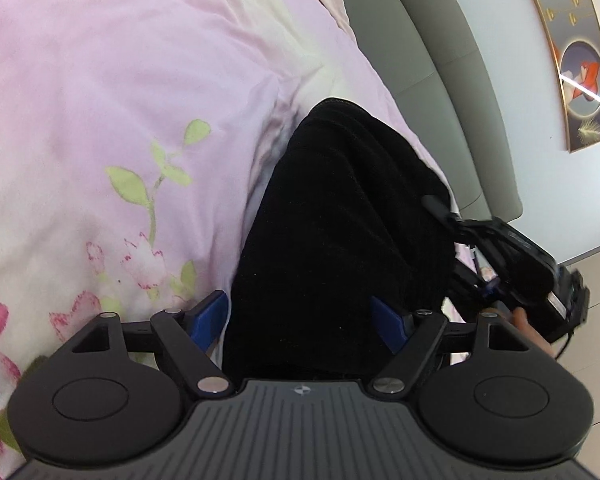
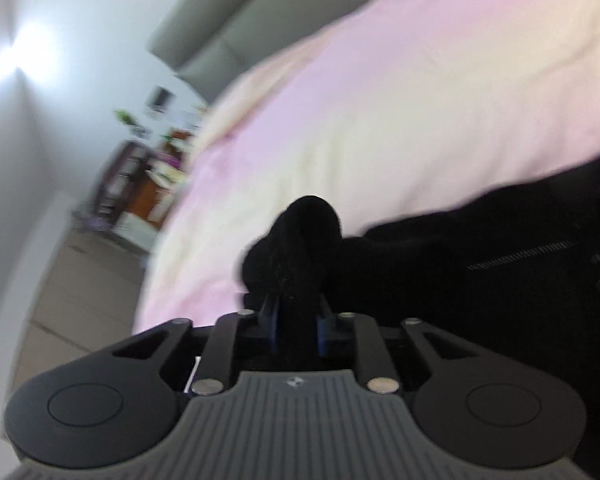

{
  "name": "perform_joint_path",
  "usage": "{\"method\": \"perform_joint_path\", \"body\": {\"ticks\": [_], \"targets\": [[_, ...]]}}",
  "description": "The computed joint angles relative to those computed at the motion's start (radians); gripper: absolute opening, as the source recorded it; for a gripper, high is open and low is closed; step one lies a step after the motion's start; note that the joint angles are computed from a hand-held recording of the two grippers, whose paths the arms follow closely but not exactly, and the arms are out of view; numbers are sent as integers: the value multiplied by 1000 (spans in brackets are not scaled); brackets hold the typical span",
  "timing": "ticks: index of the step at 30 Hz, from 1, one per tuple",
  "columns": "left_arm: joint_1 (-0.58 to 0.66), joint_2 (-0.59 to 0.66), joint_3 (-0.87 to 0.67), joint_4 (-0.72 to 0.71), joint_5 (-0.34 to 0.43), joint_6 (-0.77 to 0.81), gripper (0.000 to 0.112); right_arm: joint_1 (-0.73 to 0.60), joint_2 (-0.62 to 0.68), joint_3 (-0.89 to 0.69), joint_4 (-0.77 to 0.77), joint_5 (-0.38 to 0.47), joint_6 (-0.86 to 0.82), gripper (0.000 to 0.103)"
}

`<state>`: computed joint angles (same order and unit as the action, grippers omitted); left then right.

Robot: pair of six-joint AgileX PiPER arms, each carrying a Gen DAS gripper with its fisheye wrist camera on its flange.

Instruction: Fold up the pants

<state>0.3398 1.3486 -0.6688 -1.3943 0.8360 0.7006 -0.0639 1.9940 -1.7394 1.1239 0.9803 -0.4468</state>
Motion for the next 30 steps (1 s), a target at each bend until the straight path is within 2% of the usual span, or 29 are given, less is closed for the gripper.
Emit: {"method": "perform_joint_path", "body": {"ticks": [2,4,6,8,10,11,13,14,18,19,20,22,23,24,26,28,30], "targets": [[17,-8,16,-51,32,44,89,-63,-35,54,146,60,-115,10],[21,-8,50,-118,65,105,89,-137,-73,134,268,85,-176,10],[-18,17,61,-150,66,132,85,-191,-70,166,273,78,-131,10],[-104,13,55,-100,-35,88,79,-185,-46,155,118,11,-59,14],[-171,-10,53,-48,-136,51,72,-134,-19,149,-74,-66,-50,28],[-178,-18,53,-35,-148,45,71,-121,-19,143,-127,-74,-46,29],[-161,-20,47,-16,-128,28,68,-108,-66,187,-128,-128,-86,34],[-149,-23,47,-8,-115,19,67,-98,-107,215,-153,-167,-78,42],[-135,-20,51,-22,-108,27,66,-49,-336,445,-178,-422,-254,42],[-141,-23,53,-26,-117,27,66,-40,-398,516,-147,-479,-342,42],[-150,-26,52,-25,-128,21,66,-38,-449,576,-82,-500,-442,41],[-171,-51,51,20,-159,-15,68,-49,-521,667,47,-454,-631,41],[-191,-50,38,43,-183,-35,68,-43,-532,695,59,-432,-680,40],[-205,-53,32,65,-201,-57,68,-13,-532,722,31,-442,-694,39],[-227,-51,13,126,-224,-123,66,109,-465,745,-107,-560,-621,40],[-253,-51,-1,201,-250,-189,65,155,-453,774,-132,-645,-565,41],[-266,-63,-4,230,-266,-221,66,155,-448,731,-244,-621,-420,41]]}}
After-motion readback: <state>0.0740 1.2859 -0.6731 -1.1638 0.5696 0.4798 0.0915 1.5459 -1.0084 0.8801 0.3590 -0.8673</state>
